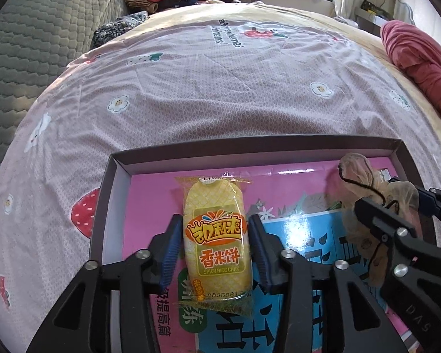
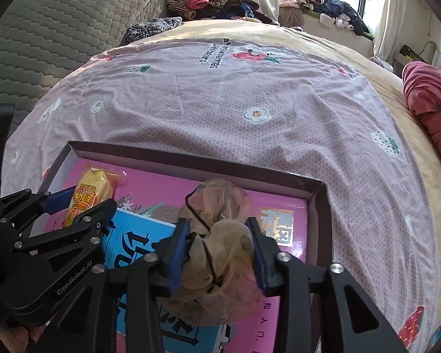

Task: Organize objects
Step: 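Open left tool over the tray while right tool releases the mesh bag, then withdraw both tools from the tray back toward the remaining items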

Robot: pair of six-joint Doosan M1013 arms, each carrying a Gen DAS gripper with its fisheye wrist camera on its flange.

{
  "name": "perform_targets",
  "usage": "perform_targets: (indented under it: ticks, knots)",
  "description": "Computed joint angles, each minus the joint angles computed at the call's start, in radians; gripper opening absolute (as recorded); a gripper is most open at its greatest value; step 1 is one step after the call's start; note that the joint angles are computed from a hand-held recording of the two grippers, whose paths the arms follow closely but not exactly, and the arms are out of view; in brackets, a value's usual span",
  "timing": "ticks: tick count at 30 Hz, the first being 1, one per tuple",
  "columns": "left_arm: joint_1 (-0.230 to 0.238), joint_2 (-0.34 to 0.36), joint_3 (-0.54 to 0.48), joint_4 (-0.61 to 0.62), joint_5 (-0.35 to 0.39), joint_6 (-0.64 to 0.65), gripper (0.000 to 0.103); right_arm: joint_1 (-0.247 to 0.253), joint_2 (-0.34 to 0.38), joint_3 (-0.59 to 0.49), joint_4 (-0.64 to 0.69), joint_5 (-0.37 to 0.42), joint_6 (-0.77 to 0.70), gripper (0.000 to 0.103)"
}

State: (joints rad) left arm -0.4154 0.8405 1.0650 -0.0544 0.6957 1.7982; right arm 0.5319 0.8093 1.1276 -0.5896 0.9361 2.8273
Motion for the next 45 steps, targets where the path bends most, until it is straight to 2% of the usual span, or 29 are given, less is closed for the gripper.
perform_targets:
  ticks: [2,4,6,10,12,16,18,22,26,28,29,45]
  knots:
    - [0.000,-0.001,-0.001,0.018,0.003,-0.015,0.064,0.001,0.004,-0.007,0.007,0.016,-0.008,0.052]
    - [0.003,-0.003,-0.001,0.018,0.003,-0.022,0.066,0.002,-0.001,-0.002,0.000,0.015,0.006,0.053]
    - [0.008,-0.002,-0.013,0.013,0.029,-0.027,0.072,0.002,-0.010,0.005,-0.003,0.006,0.024,0.060]
    - [0.011,-0.014,-0.008,0.027,0.030,-0.037,0.078,0.004,-0.024,0.015,-0.005,0.000,0.044,0.064]
    - [0.014,-0.020,-0.006,0.020,0.042,-0.026,0.079,0.004,-0.032,0.021,0.000,-0.011,0.051,0.070]
    - [0.019,-0.036,0.010,0.014,0.048,-0.017,0.080,0.009,-0.041,0.026,-0.001,-0.009,0.065,0.076]
    - [0.022,-0.047,0.027,-0.003,0.043,0.001,0.083,0.015,-0.047,0.031,-0.001,-0.011,0.071,0.083]
    - [0.032,-0.069,0.055,-0.061,0.053,0.040,0.083,0.026,-0.062,0.042,-0.006,-0.015,0.090,0.085]
    - [0.038,-0.104,0.098,-0.077,0.027,0.047,0.085,0.037,-0.096,0.075,-0.016,-0.051,0.131,0.090]
    - [0.044,-0.124,0.119,-0.097,0.011,0.058,0.099,0.046,-0.107,0.079,-0.032,-0.041,0.143,0.091]
    - [0.048,-0.133,0.129,-0.110,0.003,0.061,0.102,0.052,-0.115,0.082,-0.038,-0.039,0.147,0.092]
    - [0.071,-0.286,0.299,-0.160,-0.068,0.123,0.103,0.149,-0.195,0.124,-0.132,0.017,0.226,0.095]
